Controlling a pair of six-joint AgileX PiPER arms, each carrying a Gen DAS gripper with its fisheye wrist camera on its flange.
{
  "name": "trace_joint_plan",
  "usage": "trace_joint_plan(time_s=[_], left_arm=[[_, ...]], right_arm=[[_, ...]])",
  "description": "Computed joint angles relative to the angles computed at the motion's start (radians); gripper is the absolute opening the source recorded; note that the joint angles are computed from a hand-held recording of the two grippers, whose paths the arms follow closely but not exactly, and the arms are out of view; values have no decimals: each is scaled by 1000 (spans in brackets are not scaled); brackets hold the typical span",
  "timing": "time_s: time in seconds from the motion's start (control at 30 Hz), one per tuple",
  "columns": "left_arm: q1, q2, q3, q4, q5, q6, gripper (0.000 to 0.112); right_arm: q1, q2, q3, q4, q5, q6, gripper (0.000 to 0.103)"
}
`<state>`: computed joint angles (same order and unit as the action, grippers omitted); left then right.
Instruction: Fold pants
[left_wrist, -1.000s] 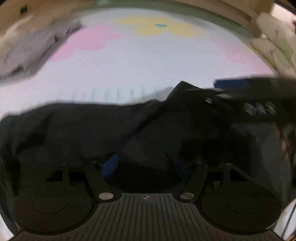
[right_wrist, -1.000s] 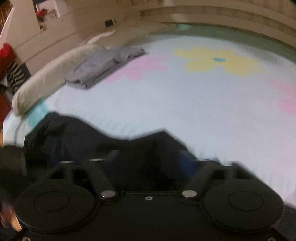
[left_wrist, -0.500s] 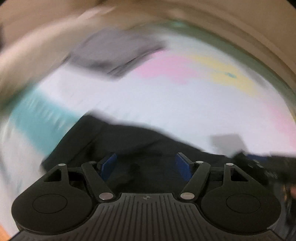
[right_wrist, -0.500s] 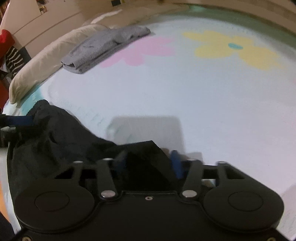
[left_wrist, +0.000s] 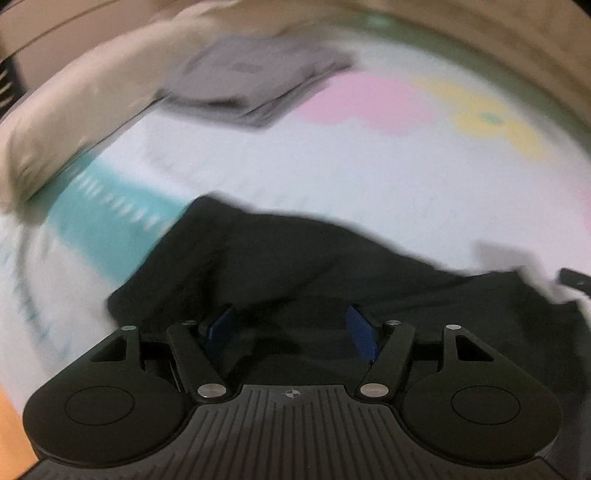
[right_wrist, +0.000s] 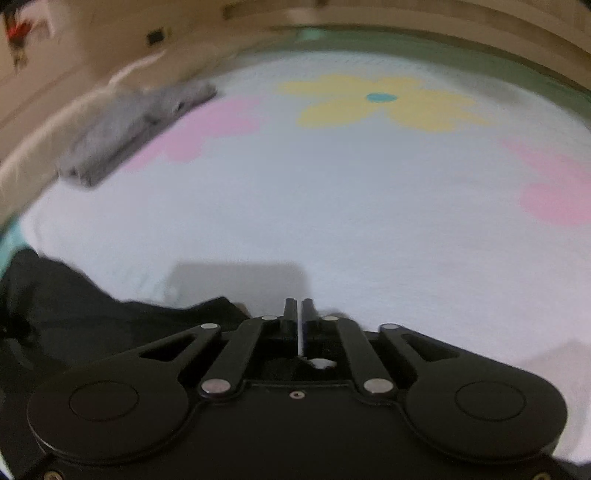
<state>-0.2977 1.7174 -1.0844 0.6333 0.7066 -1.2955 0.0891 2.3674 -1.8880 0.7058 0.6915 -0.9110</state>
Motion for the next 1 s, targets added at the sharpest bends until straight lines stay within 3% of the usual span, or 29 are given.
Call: trace_joint_plan(time_s=[0.07,0.2,0.33,0.47,0.5,0.63,0.73,0.87,0.93,1.0], left_arm=[[-44,-1,-19,10,-51,33,64],[-142,54,-91,-27,-142,177,64],[-210,133,-150,-137,-222,359,64],[-248,287,-294,-175,-80,430,66],[-251,303,-300,-151,-71,398,70],[-280,342,-396,-120,34,353,69],[-320,348,-440,-84,76,311,69],[-362,357,-506,-59,59,289,69],[-387,383,-571,-81,60,304,70],[-406,419,-640,-113,63,336,70]], right_arm=[[-36,-56,61,45,18,-25,23],[-119,-168,208,107,74,-96,45],[-170,-254,353,53,58,-148,45],[-231,-292,457,-37,-4,-154,45],[-252,-301,478,-55,-24,-148,45],[-342,-307,491,-110,-55,-96,45],[-422,-293,408,-110,47,-57,46],[-565,-264,244,-34,208,-30,92],[-627,-230,143,-21,277,-1,93],[-685,-157,-22,-63,364,95,103]])
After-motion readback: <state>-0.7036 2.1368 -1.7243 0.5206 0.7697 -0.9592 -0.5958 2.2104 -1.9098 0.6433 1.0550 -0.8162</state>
